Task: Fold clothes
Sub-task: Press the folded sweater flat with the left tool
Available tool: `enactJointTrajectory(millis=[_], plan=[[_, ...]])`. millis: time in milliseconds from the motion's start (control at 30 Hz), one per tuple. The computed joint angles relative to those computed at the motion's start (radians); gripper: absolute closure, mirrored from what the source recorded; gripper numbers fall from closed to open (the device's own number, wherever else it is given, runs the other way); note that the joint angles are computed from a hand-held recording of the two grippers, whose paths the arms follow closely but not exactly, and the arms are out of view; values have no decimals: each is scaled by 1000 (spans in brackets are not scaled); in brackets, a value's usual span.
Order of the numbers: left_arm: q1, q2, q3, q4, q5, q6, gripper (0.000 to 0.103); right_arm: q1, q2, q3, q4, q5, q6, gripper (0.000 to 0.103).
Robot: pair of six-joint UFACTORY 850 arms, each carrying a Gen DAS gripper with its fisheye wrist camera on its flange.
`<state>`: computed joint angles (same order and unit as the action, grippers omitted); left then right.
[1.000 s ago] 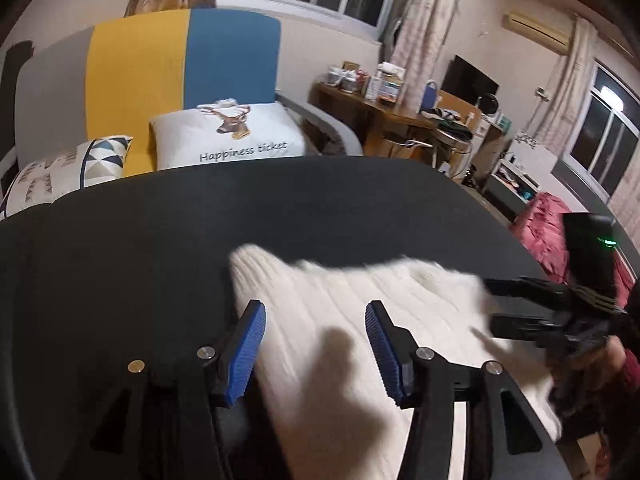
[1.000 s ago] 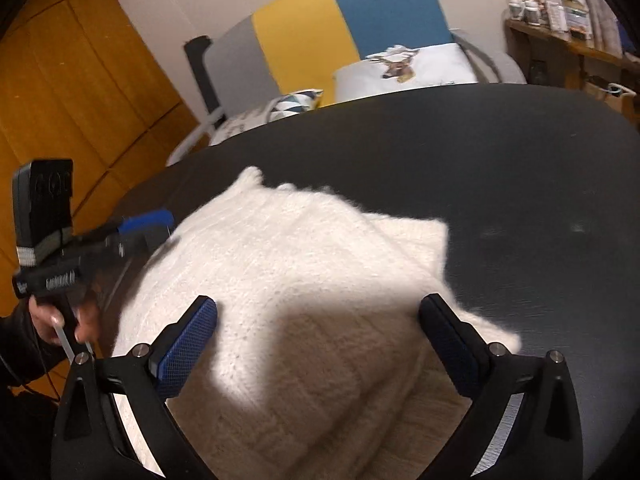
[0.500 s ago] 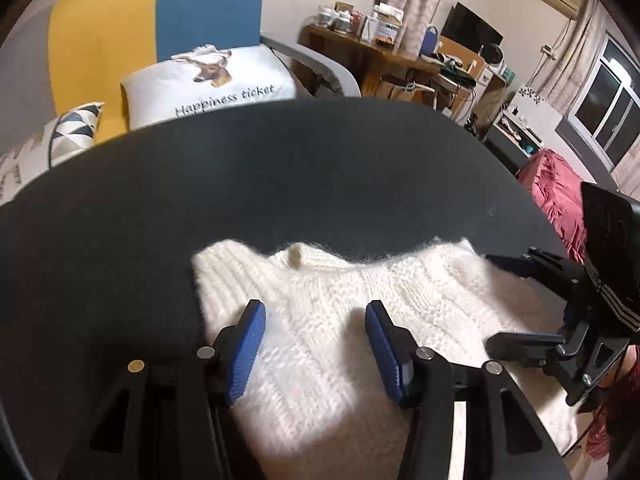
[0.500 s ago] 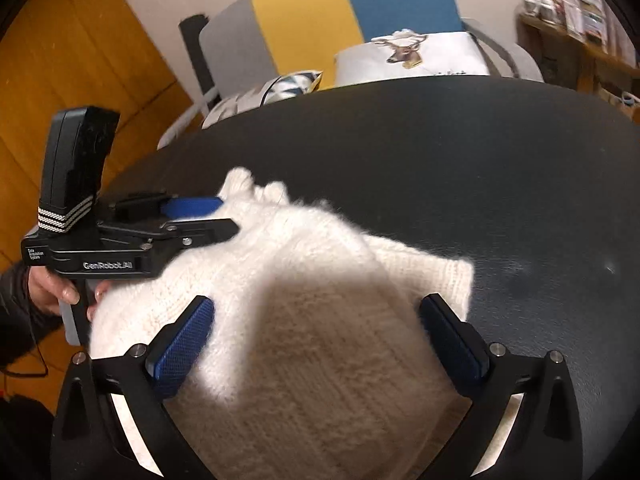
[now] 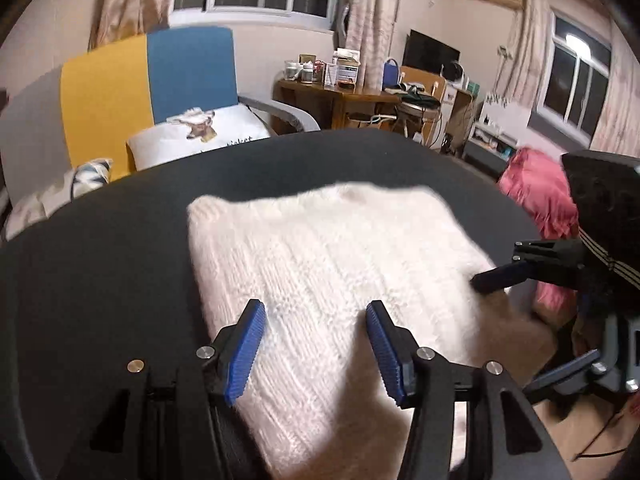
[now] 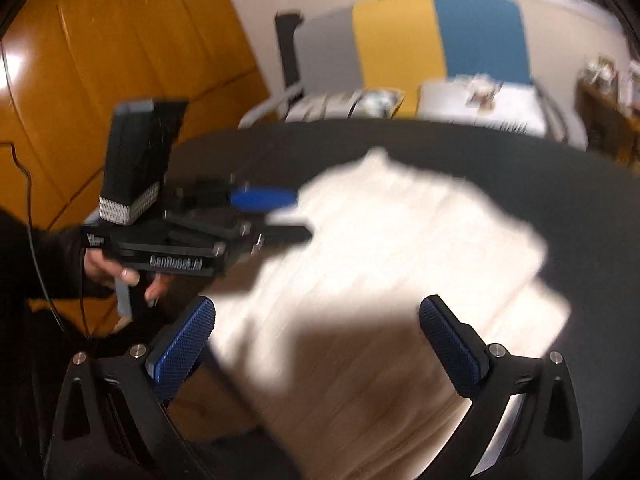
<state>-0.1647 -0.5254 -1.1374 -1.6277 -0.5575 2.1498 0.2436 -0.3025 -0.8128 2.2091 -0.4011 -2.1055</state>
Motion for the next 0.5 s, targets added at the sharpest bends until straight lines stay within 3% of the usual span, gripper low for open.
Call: enactJointTrajectory(millis=[67, 167, 267, 400, 467, 500], plan=[[-9, 2, 17, -66, 20, 88, 48, -14, -14, 18, 54, -40, -26, 0], [3, 17, 14, 7, 6, -5, 48, -37, -29, 42, 135, -104, -57, 0], [38, 38, 29, 43, -56, -76, 48, -20, 10, 54, 180, -54, -90, 0], [69, 58, 74, 65, -116, -63, 48, 13, 73, 85, 162, -58, -115, 0], [57, 54, 83, 93, -76, -61, 48, 28, 53, 74, 150, -45, -103, 0], [45, 48, 90, 97, -27, -36, 48, 38, 38, 67, 158, 5, -84, 0]])
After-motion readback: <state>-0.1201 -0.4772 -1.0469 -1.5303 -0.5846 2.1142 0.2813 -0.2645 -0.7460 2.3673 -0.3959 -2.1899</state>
